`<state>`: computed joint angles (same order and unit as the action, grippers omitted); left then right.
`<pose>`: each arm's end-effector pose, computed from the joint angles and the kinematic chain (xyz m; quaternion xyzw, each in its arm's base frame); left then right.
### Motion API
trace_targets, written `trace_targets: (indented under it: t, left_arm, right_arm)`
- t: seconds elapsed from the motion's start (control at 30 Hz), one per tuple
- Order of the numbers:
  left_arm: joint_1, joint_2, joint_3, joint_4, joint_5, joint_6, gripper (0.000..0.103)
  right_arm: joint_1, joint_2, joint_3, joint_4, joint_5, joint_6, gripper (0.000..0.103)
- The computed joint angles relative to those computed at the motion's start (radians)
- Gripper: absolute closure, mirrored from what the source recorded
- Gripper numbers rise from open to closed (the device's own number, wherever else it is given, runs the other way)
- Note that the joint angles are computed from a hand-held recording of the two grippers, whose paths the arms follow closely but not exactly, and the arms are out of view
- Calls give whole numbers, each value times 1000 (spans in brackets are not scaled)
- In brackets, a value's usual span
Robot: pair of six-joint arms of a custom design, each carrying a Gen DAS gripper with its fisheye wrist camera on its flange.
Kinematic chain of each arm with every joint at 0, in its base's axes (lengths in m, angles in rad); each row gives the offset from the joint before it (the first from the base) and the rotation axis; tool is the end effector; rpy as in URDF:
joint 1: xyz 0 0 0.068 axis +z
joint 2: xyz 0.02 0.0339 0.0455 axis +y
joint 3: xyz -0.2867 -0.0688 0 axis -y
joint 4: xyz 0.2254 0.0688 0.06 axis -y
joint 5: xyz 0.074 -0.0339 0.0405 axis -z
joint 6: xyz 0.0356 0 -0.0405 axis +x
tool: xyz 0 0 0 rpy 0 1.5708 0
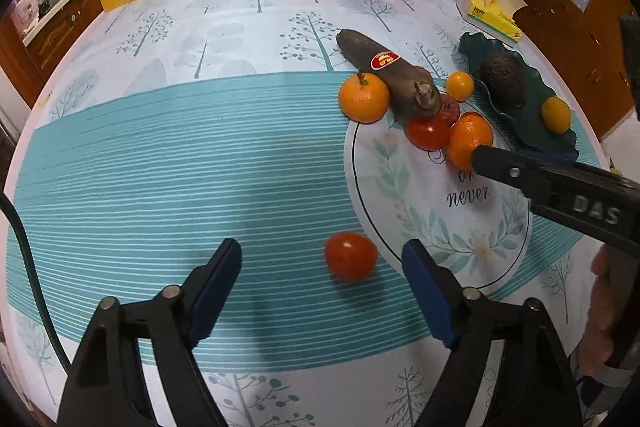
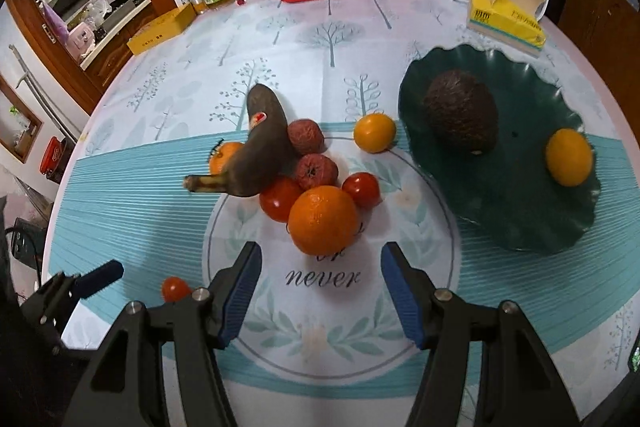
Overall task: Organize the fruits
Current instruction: 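Move the left tool to the loose red tomato while the right tool returns to the fruit, then grasp the red tomato with the left tool while the right tool grasps a tangerine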
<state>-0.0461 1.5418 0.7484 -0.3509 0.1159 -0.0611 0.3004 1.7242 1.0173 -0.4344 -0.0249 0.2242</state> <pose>0.2573 -0.0160 0.1819 0.0049 0.9758 -0.0678 0.2079 0.3052 0.0955 0.1964 -0.0399 0.9761 0.0670 0.2026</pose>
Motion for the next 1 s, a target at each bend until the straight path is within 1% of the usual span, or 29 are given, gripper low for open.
trace_targets:
  t: [0.07, 0.1, 0.17, 0.33, 0.43, 0.53, 0.6, 0.67, 0.7, 0.73, 0.93, 1.0]
  left_arm:
    - [0, 13, -2, 6, 5, -7, 30]
    - [-3, 19, -3, 10, 5, -10, 31]
    - [-9, 33, -4, 20, 4, -19, 38]
    - [-19, 57, -6, 28, 11, -45, 48]
    - [-29, 54, -11, 37, 0, -52, 51]
    - [-31, 52, -12, 37, -4, -58, 52]
    - [-33, 51, -13, 40, -6, -67, 56]
    - [-30, 54, -11, 45, 1, -70, 65]
    - [-27, 56, -10, 47, 10, -69, 68]
    - [-23, 58, -9, 46, 24, -73, 75]
    - [4, 54, -14, 44, 73, -103, 76]
    - [6, 47, -15, 40, 74, -110, 77]
  right_arm:
    - [-6, 23, -8, 24, -7, 3, 41]
    - [-11, 34, -11, 36, -13, 5, 41]
    - [-19, 46, -12, 49, -25, 5, 42]
    - [-41, 68, -8, 73, -44, 5, 46]
    - [-54, 81, -2, 85, -74, 2, 49]
    - [-50, 95, 6, 95, -83, -7, 53]
    - [-53, 110, 17, 96, -96, -6, 54]
    - [-53, 121, 24, 99, -99, -4, 55]
    - [-53, 125, 25, 101, -98, -6, 57]
    - [-55, 124, 22, 109, -101, -11, 57]
    - [-76, 100, -7, 123, -143, -29, 60]
    - [-80, 83, -18, 123, -154, -35, 60]
